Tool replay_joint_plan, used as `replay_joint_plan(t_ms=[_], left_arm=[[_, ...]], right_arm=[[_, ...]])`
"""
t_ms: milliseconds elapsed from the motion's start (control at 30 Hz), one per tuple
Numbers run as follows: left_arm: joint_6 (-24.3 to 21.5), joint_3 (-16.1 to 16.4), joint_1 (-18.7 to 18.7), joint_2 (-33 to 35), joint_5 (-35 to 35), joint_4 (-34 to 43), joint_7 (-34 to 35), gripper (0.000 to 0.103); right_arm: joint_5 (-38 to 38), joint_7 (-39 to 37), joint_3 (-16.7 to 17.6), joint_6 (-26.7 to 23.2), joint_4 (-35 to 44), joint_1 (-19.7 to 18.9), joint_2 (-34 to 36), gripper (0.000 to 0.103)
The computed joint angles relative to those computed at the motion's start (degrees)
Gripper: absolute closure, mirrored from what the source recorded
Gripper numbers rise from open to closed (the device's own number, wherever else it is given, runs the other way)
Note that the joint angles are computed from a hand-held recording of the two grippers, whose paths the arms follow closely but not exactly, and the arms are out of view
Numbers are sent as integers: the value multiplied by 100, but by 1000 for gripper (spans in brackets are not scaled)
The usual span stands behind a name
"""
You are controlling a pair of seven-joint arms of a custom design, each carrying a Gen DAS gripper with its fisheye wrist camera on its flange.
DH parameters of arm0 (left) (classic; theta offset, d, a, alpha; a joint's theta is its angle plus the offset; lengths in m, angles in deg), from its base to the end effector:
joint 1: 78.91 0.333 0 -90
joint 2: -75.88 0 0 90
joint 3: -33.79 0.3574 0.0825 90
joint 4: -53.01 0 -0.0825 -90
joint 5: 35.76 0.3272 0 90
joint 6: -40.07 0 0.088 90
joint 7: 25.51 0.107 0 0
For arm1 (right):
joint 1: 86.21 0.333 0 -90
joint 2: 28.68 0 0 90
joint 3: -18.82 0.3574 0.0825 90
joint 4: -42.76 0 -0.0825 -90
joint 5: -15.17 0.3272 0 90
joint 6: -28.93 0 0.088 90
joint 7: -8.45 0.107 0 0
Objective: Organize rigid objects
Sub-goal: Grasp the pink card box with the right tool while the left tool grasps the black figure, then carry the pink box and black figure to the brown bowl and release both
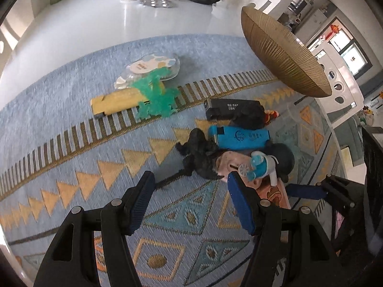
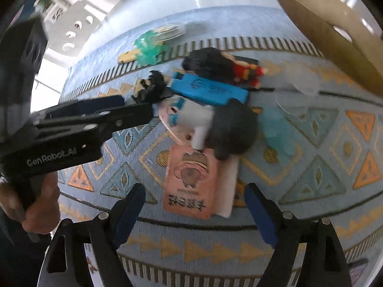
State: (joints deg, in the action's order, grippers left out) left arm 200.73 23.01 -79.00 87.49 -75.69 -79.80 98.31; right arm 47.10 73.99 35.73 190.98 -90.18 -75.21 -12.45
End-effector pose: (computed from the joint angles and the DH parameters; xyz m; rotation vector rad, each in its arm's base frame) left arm 0.5125 -0.0641 0.3644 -1.9973 2.2991 -0.6781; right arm 0.4751 0.2149 0.3297 -2.2978 1.5573 0.1137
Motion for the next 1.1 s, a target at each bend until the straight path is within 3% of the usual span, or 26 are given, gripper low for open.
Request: replay_joint_plan(t_ms=[133,233,333,400,467,633,733,800,867,933,967,1000,1100], left_arm=[[282,97,-187,90,485,20,-343,44],[482,93,-234,138,750,17,-505,71],[710,98,-290,128,987,-46,-744,71],[790,-11,-205,28,866,-141,-749,71],[758,-142,-51,-163,528,-287,-583,71],[784,13,-105,-794,234,-992,-742,71],[637,67,-157,-1103,-624,-1303,-372,71],[279,173,-210,-1230,-1674,-1394,236,71],[221,228,-278,-1307,-2032,-1527,304,71],[304,226,-366,-1377,-2050,-1639,221,71],[311,229,-400,-1414,-2006,-1680,165,71],[328,227,-429,-1444,-1878,-1717,59,71],[589,133,-493,-1457,-715,-1865,-835,71]], right_arm=[[-502,504,-186,303,-19,268,39,36],[-1169,1058,-383,488,-83,492,40,44],[-1335,1137,-168,524,-113,275,35,47],[-666,477,485,385,-88,-379,8,62],[-123,-142,749,-35,-165,-823,-206,62],[624,-1455,581,-494,-543,-1019,-610,62],[1001,-2189,385,-841,-822,-1098,-908,61],[886,-2130,183,-827,-973,-984,-971,61],[1004,-2057,-16,-1109,-965,-936,-960,59],[1296,-2221,-200,-1429,-954,-942,-973,53],[1273,-2184,-274,-1405,-965,-866,-990,45],[1145,-2058,-333,-1213,-1030,-736,-1034,38],[567,-1593,-536,-707,-1286,-353,-1149,38]])
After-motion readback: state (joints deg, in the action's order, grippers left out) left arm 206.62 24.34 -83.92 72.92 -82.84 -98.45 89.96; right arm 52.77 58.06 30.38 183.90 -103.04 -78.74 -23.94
